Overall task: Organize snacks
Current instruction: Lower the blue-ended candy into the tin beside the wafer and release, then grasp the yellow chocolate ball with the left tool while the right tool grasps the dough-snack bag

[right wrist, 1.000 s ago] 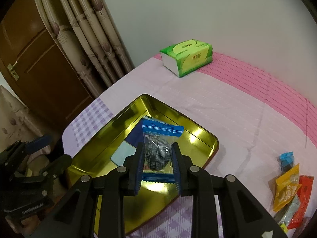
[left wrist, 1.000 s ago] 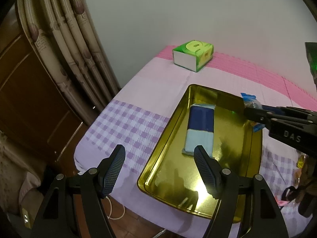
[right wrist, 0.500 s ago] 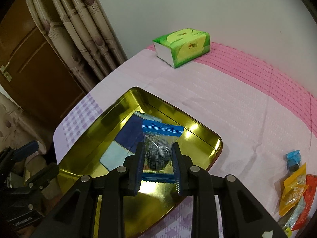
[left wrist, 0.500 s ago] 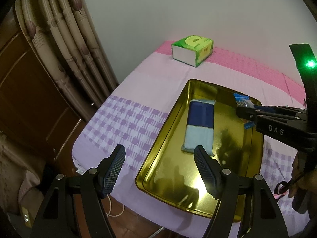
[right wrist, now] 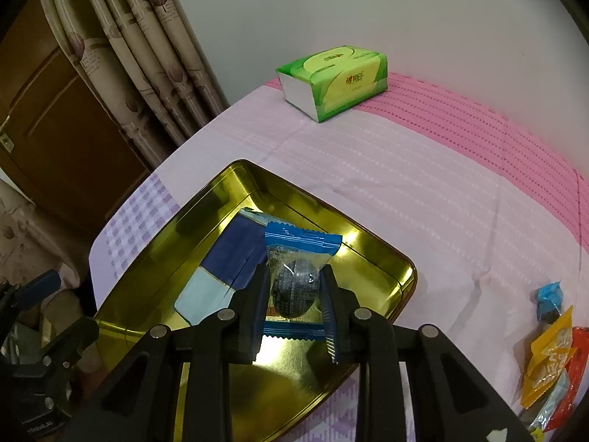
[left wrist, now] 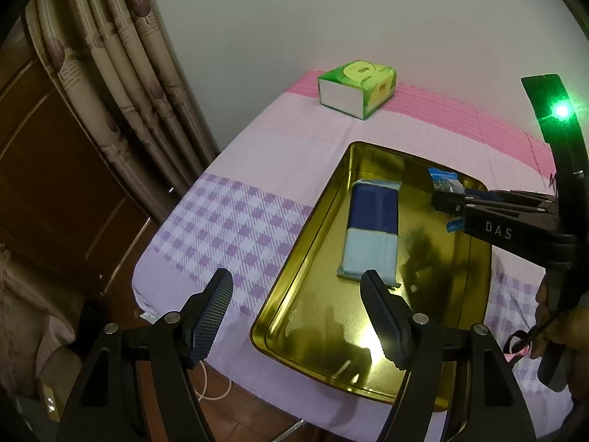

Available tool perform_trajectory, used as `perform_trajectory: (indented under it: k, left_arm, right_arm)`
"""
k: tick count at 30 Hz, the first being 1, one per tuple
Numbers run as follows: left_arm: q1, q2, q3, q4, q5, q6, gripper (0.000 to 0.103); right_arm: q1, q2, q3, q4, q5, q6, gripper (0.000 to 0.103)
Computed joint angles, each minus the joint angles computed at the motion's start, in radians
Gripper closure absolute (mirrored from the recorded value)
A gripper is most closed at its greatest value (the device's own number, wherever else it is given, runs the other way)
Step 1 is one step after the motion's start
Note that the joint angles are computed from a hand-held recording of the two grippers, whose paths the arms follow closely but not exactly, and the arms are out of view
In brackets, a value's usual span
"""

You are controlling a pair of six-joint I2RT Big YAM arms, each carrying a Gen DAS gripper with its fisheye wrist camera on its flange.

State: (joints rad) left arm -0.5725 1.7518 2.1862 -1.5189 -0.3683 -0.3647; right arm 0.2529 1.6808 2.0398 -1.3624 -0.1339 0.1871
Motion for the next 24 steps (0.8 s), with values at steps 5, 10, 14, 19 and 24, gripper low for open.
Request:
perform_trajectory:
  k: [5,10,14,19,24]
  left_arm:
    - [0.000,-0.003,-0.008,0.004,0.001,0.003,0.031]
    - [0.000,0.000,-0.008,-0.001,0.002,0.008,0.031]
    - [-0.001,0.000,-0.008,0.001,-0.007,0.013,0.031]
    - [-0.005,-0.003,-0.010,0.004,-0.019,0.013,0.030]
    - [-0.010,-0.010,-0.017,0.011,-0.029,0.017,0.030]
  right_arm:
    - [-0.003,0.002,0.004,0.007,-0.002,0.009,0.076]
    - [-0.012,-0.018,-0.011,0.051,-0.011,0.025,0.074]
    - [-0.024,-0.077,-0.062,0.108,-0.028,0.044,0.073]
    - [-0.042,-0.240,-0.204,0.160,-0.040,0.051,0.064]
    - [-0.104,-0.477,-0.399,0.109,0.014,0.003,0.033]
